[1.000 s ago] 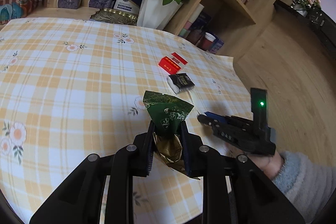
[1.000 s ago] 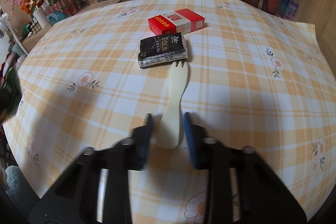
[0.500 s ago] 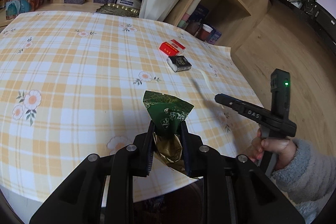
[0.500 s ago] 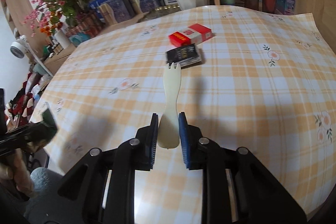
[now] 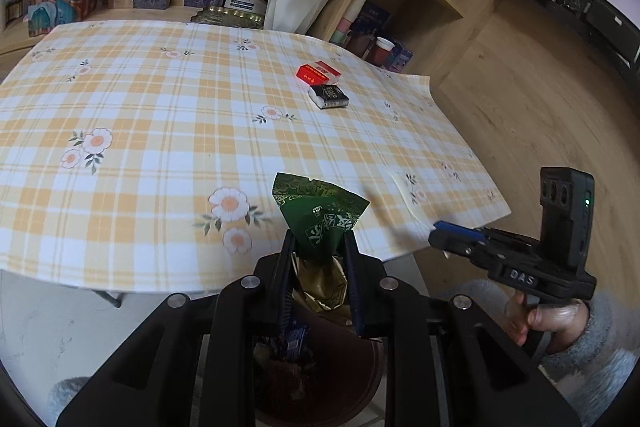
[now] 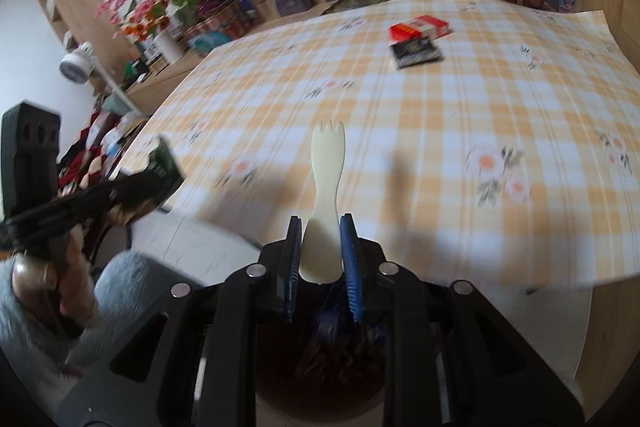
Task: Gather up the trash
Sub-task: 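Carry the wrapper over the bin with the left gripper while the right carries the fork, then open the left gripper to drop the wrapper while the right drops the fork into the bin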
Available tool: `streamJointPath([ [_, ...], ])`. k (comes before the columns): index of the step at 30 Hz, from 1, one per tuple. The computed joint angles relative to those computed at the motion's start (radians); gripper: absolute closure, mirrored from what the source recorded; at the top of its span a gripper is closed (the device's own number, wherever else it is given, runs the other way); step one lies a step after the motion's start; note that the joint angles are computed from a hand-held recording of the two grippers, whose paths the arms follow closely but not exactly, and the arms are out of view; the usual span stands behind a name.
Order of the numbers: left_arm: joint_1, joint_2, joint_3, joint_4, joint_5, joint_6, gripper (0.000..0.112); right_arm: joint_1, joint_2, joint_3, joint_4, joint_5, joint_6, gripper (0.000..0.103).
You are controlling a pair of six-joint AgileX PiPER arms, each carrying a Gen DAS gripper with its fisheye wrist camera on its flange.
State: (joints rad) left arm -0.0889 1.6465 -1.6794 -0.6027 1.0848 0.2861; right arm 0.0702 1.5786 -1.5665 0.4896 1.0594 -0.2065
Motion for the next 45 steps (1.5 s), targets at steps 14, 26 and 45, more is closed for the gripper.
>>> streamJointPath([
  [14, -0.056, -0.219, 0.267, 0.105, -0.065, 0.057, 0.089, 0.115, -0.158, 0.265, -0.048, 0.089, 0.061, 0.080],
  [26, -0.097, -0.229, 0.344, 0.157, -0.132, 0.119, 0.089, 0.055, -0.199, 0.354, -0.030, -0.067, 0.126, 0.013],
  [45, -0.211, -0.118, 0.399, 0.273, -0.159, 0.118, 0.070, 0.057, -0.296, 0.460, -0.127, -0.199, 0.248, 0.006],
])
